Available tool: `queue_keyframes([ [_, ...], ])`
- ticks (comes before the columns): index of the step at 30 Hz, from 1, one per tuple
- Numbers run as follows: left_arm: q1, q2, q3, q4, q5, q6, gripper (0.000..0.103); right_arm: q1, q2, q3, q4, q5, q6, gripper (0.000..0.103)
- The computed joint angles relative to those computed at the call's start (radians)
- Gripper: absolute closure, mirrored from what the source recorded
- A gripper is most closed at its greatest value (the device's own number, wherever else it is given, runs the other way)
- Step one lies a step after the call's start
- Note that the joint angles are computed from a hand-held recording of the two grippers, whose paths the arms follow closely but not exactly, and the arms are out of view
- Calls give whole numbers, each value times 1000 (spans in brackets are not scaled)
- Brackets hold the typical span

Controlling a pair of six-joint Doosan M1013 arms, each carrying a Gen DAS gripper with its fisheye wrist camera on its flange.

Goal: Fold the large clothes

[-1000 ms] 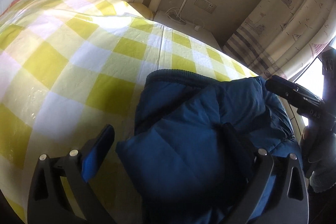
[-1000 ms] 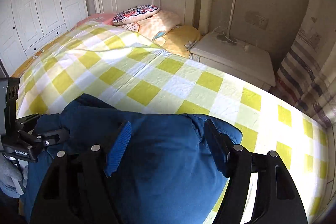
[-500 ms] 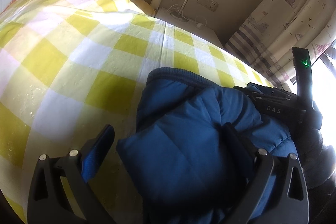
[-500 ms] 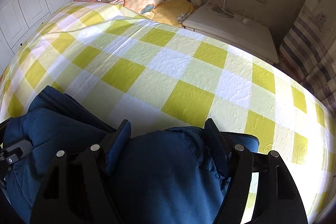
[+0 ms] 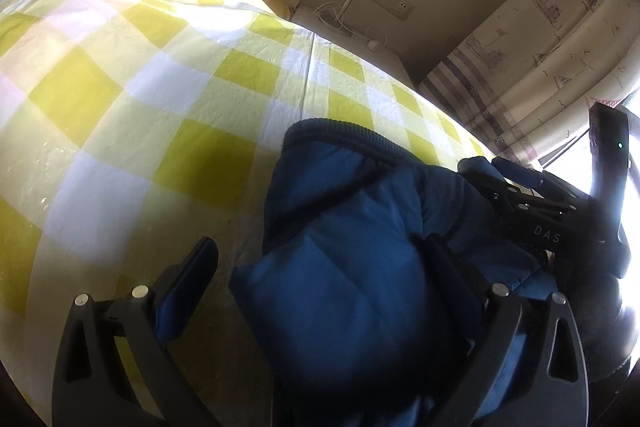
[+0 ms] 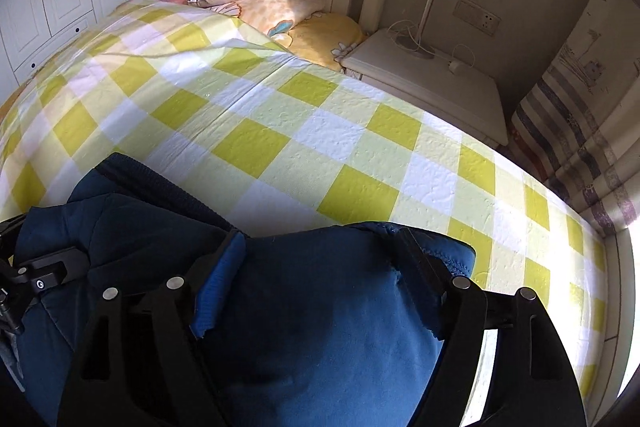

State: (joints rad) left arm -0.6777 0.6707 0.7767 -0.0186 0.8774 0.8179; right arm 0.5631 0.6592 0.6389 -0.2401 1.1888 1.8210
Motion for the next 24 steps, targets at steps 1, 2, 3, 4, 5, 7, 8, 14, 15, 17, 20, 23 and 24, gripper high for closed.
queue_keyframes([
  [1,12,-18,39,-74,-41,26,2,-4,-56,87,39,-74,32,21],
  [2,22,-42,85,-143,-83,51,2,-10,-116,181,96,-155,55,17],
  [3,27,-72,138,-185,-131,68,3,-17,-173,271,158,-228,69,11],
  [4,28,-102,188,-213,-174,93,3,-25,-223,349,218,-283,74,11],
  [5,29,-127,227,-252,-203,142,3,-32,-269,420,270,-325,79,10],
  [7,37,-170,301,-432,-249,318,3,-47,-350,552,367,-404,96,10],
  [8,42,-185,330,-542,-254,416,3,-58,-384,611,439,-435,90,10],
  [14,24,-196,372,-671,-169,538,2,-93,-461,794,892,-458,-123,7],
  [15,19,-203,385,-671,-194,550,2,-90,-458,797,909,-445,-136,7],
  [17,18,-203,388,-684,-191,553,2,-84,-446,795,943,-418,-153,7],
  [20,18,-192,370,-682,-153,550,2,-94,-426,800,1083,-405,-208,7],
  [23,20,-176,345,-690,-116,559,2,-92,-405,779,1103,-400,-230,4],
  [24,20,-172,340,-701,-108,571,2,-85,-402,772,1084,-406,-225,4],
])
